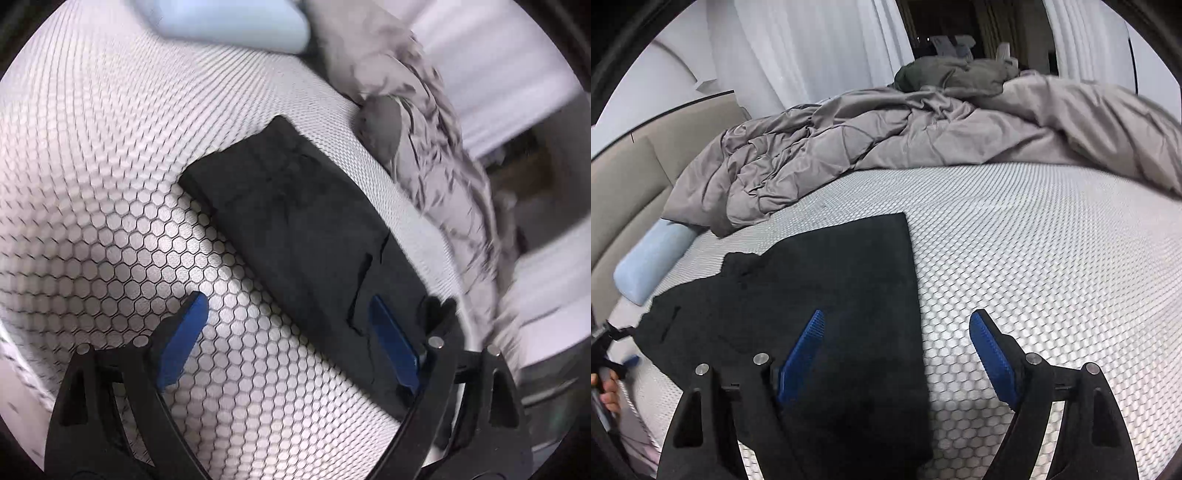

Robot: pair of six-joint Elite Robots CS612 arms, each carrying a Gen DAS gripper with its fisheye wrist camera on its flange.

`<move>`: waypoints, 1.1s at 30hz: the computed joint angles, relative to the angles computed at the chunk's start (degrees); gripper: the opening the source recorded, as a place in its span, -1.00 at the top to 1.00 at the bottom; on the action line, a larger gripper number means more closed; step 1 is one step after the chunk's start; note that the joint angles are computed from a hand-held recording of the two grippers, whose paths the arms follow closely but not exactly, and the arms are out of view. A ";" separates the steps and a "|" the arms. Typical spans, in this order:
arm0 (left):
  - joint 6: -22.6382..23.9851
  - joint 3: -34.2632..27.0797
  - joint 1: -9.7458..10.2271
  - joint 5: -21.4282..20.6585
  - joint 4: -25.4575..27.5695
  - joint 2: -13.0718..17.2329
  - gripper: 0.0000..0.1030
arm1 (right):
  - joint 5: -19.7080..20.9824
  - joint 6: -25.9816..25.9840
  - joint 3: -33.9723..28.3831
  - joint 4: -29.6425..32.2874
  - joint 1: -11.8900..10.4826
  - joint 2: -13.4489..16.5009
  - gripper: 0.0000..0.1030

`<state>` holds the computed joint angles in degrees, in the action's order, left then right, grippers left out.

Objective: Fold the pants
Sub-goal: 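Release the pants and lift both grippers away from the folded stack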

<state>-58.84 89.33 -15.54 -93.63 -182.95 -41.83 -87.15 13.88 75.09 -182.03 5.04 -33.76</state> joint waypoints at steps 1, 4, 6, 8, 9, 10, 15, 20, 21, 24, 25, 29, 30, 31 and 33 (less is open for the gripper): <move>-0.40 -0.48 0.07 -0.12 -0.21 0.41 -0.68 | 0.62 0.40 -0.27 0.53 0.03 0.09 -0.60; 2.33 -3.21 -0.17 2.32 0.78 1.82 -0.44 | 1.42 -0.12 -0.76 1.39 -0.12 0.17 -0.60; 1.82 -6.05 -0.19 4.17 5.34 2.71 -0.20 | 0.77 -0.67 -0.64 0.61 0.09 0.22 -0.60; 1.32 -7.65 -0.71 6.74 6.90 3.22 0.20 | -0.48 -0.42 -0.52 -0.06 0.24 0.24 -0.61; 1.90 -8.18 -0.89 8.14 8.50 3.19 0.55 | -0.69 -0.07 -0.49 -0.23 0.20 0.27 -0.62; 3.00 -8.93 -1.23 9.69 10.31 3.24 0.69 | -0.60 0.29 -0.40 -0.29 0.10 0.26 -0.62; 7.19 -8.35 -3.54 16.85 5.51 1.96 0.96 | -0.99 1.37 0.23 -0.09 -0.34 -0.02 -0.63; 18.80 -9.87 -7.73 19.83 -0.34 0.74 0.96 | -2.30 1.50 1.28 -1.61 -0.39 -0.65 -0.63; 19.91 -10.35 -8.57 18.14 -1.65 0.70 0.96 | -2.33 1.30 1.48 -2.17 -0.40 -0.80 -0.63; 26.91 -12.75 -11.58 9.92 -2.84 0.82 0.95 | -3.26 0.70 2.13 -4.07 -0.33 -1.11 -0.65; 29.87 -14.08 -12.40 6.79 -1.30 1.13 0.94 | -3.30 0.56 2.33 -4.43 -0.39 -1.20 -0.65; 42.46 -20.14 -15.00 -10.05 9.19 3.61 0.17 | -5.28 -0.72 3.29 -4.82 -0.66 -1.51 -0.65; 43.08 -20.44 -15.62 -11.27 10.78 3.86 0.13 | -6.61 -1.14 3.39 -4.28 -0.72 -1.51 -0.65; 43.21 -20.33 -16.21 -11.19 11.47 3.90 0.12 | -7.08 -1.08 3.39 -3.76 -0.82 -1.50 -0.65; 45.98 -19.32 -16.56 -12.75 11.16 3.43 0.11 | -6.69 0.22 3.54 -1.75 -1.33 -1.66 -0.65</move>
<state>-12.87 70.01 -32.09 -106.38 -171.79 -38.40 -93.83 14.10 78.63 -183.78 3.71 -35.42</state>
